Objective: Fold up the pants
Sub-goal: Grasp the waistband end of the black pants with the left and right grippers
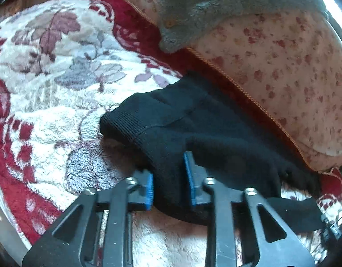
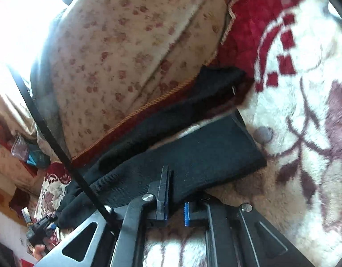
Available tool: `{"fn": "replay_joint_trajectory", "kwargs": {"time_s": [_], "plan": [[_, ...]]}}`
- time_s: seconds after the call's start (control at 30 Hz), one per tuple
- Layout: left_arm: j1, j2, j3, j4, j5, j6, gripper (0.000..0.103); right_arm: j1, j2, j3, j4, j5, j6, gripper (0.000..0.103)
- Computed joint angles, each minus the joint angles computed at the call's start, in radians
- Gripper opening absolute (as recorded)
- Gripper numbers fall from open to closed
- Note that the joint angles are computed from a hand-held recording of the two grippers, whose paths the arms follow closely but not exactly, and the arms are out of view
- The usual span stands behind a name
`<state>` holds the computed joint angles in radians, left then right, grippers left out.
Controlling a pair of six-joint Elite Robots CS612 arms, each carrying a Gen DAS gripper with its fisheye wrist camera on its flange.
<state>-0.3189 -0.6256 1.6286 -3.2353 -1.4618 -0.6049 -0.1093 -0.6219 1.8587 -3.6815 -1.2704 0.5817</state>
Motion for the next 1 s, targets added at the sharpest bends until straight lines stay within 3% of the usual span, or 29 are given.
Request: {"fn": "replay_joint_trajectory", "kwargs": {"time_s": [0.07,0.33,0.47,0.63,0.73,0.8,0.9,1.0], "plan": [[-0.007,-0.006,0.009,-0.011,0.013,0.023,0.016,-0.003,-0.016,0.023,-0.021,0.001,0.0,0.008],[-0.003,-0.049,0.065,-0.025,-0.049,0.019,0.012,-0.009,-0.085,0.137,-0.063,-0.022,-0.036,0.008],[-0.011,-0.078,0.115,-0.042,-0.014,0.031,0.01,-0.012,-0.109,0.185,-0.059,-0.025,-0.054,0.008],[-0.011,-0.09,0.137,0.006,0.045,0.009,0.007,-0.01,-0.109,0.202,-0.009,-0.042,-0.067,0.008],[-0.012,-0.086,0.132,0.044,0.101,-0.008,0.007,0.001,-0.102,0.182,0.084,-0.105,-0.075,0.008],[-0.01,-0.089,0.137,0.057,0.122,-0.029,0.007,0.005,-0.106,0.178,0.141,-0.141,-0.08,0.014],[-0.003,-0.099,0.15,0.045,0.119,-0.041,0.007,0.011,-0.132,0.194,0.187,-0.222,-0.078,0.03],[0.0,-0.108,0.161,0.01,0.101,-0.044,0.007,0.014,-0.165,0.217,0.214,-0.32,-0.077,0.031]]}}
